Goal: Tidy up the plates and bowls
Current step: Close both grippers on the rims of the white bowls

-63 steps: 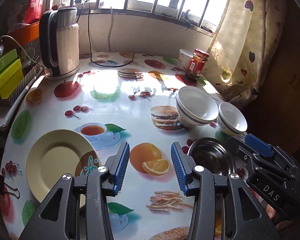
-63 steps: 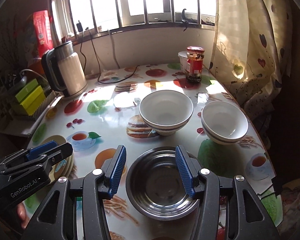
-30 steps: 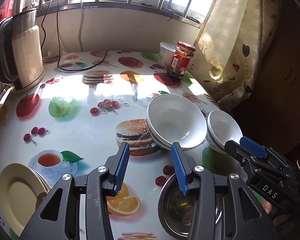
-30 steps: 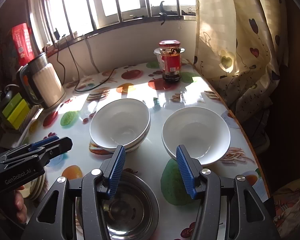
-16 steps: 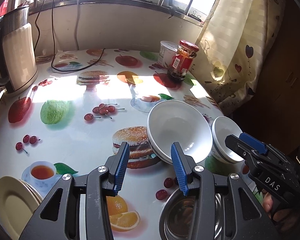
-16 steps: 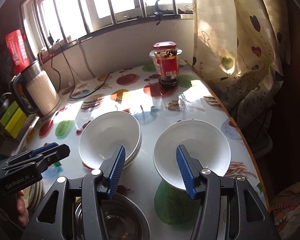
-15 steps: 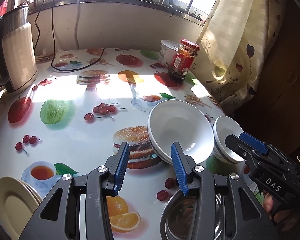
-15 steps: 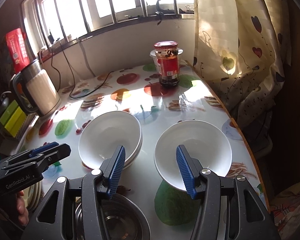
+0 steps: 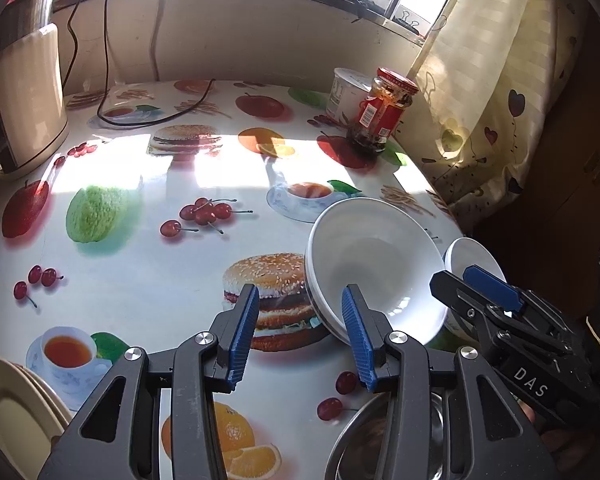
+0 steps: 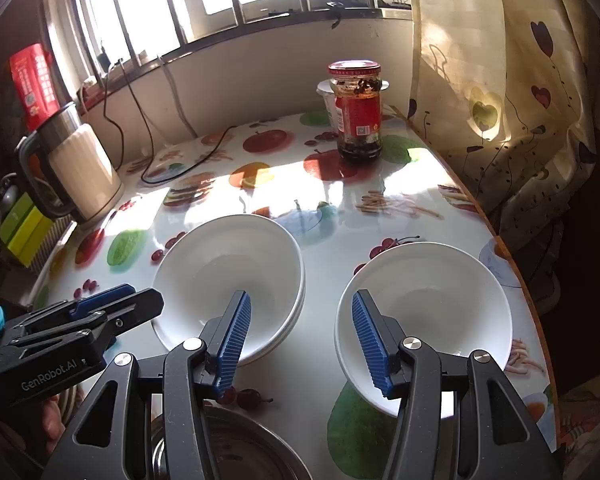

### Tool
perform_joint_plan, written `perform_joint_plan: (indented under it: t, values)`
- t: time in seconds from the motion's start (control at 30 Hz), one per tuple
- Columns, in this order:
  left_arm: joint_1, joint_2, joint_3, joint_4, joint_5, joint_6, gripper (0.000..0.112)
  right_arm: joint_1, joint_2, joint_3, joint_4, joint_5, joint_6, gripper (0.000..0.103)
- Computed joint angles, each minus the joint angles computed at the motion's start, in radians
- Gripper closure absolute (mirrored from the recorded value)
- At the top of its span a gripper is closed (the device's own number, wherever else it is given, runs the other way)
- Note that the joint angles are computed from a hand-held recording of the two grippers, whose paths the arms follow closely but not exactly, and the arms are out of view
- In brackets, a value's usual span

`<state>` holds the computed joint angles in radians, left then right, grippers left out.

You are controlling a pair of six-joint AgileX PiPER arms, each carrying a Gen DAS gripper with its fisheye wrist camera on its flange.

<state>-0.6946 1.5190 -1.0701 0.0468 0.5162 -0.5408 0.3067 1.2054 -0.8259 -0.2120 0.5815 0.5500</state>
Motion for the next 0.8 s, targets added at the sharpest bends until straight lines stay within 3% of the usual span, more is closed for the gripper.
perform_joint_plan:
  t: [0.8]
  values:
    - [0.003, 0.043, -0.040, 0.017, 0.002, -0.013, 0.068, -0.020, 0.075, -0.036, 0.045, -0.042, -0.089, 0.063]
